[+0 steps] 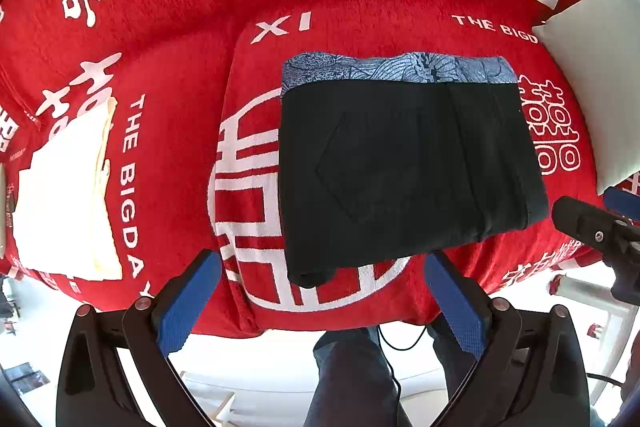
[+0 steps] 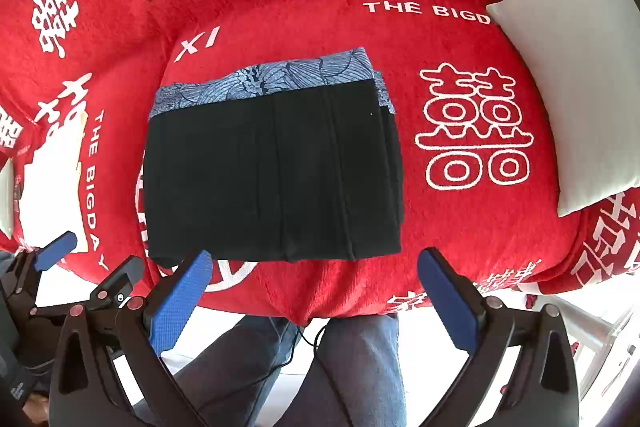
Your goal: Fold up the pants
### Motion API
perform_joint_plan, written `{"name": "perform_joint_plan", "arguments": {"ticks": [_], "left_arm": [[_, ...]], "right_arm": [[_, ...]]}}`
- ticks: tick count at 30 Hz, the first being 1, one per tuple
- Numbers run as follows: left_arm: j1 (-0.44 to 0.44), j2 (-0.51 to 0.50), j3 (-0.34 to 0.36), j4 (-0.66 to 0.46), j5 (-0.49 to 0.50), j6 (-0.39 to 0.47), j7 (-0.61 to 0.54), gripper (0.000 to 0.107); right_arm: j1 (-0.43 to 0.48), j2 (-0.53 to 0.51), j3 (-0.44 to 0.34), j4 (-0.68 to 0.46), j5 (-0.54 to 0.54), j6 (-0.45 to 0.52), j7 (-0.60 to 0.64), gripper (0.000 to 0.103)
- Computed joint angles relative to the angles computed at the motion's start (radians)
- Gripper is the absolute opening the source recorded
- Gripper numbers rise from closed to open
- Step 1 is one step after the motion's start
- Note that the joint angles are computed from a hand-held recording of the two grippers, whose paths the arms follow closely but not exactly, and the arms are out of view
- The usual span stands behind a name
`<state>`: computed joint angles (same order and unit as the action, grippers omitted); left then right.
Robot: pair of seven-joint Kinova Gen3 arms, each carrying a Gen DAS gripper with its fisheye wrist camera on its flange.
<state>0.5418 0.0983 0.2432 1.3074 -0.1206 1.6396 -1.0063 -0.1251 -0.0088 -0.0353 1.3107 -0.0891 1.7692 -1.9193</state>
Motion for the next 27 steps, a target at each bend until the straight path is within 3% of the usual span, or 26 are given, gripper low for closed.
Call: {"name": "perform_joint_plan", "arguments": {"ticks": [27], "left_arm": [[-0.01,-0.006,-0.002,0.024,0.022,-0.026,0.02,0.102]], "right_arm": [[-0.007,0.019,-0.003,-0.006,0.0,-0.002,0.018,0.102]]}}
